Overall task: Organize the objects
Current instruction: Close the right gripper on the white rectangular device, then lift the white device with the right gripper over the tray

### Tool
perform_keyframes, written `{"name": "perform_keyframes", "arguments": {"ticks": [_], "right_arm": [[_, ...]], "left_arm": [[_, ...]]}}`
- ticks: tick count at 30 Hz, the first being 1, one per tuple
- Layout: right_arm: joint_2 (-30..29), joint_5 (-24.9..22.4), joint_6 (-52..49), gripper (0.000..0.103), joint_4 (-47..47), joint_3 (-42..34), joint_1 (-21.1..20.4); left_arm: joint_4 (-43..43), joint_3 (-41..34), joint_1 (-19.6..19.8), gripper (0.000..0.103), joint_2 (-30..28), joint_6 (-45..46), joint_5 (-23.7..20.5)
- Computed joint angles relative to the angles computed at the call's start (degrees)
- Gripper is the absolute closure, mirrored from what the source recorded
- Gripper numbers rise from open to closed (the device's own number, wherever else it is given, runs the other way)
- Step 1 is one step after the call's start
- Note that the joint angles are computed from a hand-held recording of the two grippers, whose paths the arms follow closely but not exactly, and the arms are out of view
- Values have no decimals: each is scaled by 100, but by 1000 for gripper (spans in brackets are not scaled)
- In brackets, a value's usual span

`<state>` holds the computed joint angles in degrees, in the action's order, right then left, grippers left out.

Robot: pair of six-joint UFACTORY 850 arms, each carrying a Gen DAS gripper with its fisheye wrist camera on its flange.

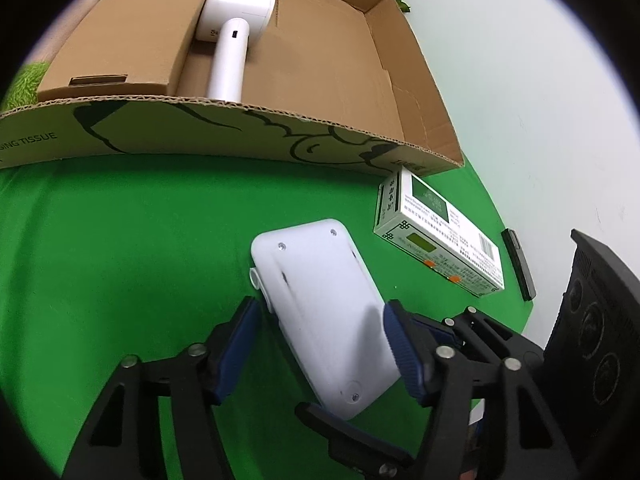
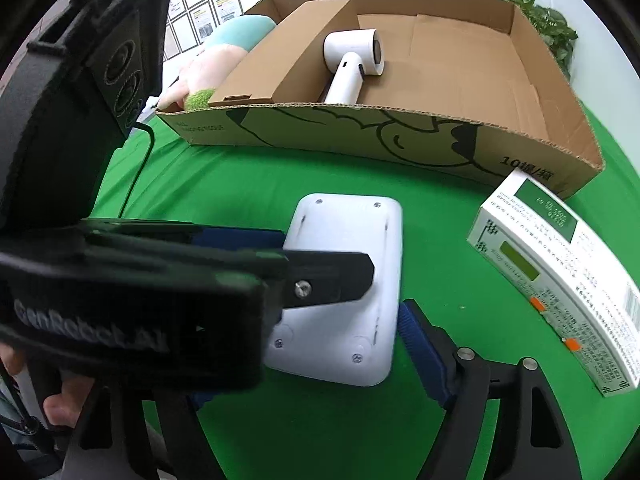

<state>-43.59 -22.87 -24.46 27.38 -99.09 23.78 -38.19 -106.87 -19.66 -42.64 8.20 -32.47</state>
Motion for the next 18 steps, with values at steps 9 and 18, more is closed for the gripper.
{"name": "perform_keyframes", "arguments": {"ticks": [9, 18], "right_arm": [[10, 18, 331, 35, -246, -11, 16], [151, 149, 188, 36, 152, 246, 47]], "left_arm": [[166, 22, 8, 60, 12, -351, -20], [460, 160, -43, 62, 145, -473, -9]]}}
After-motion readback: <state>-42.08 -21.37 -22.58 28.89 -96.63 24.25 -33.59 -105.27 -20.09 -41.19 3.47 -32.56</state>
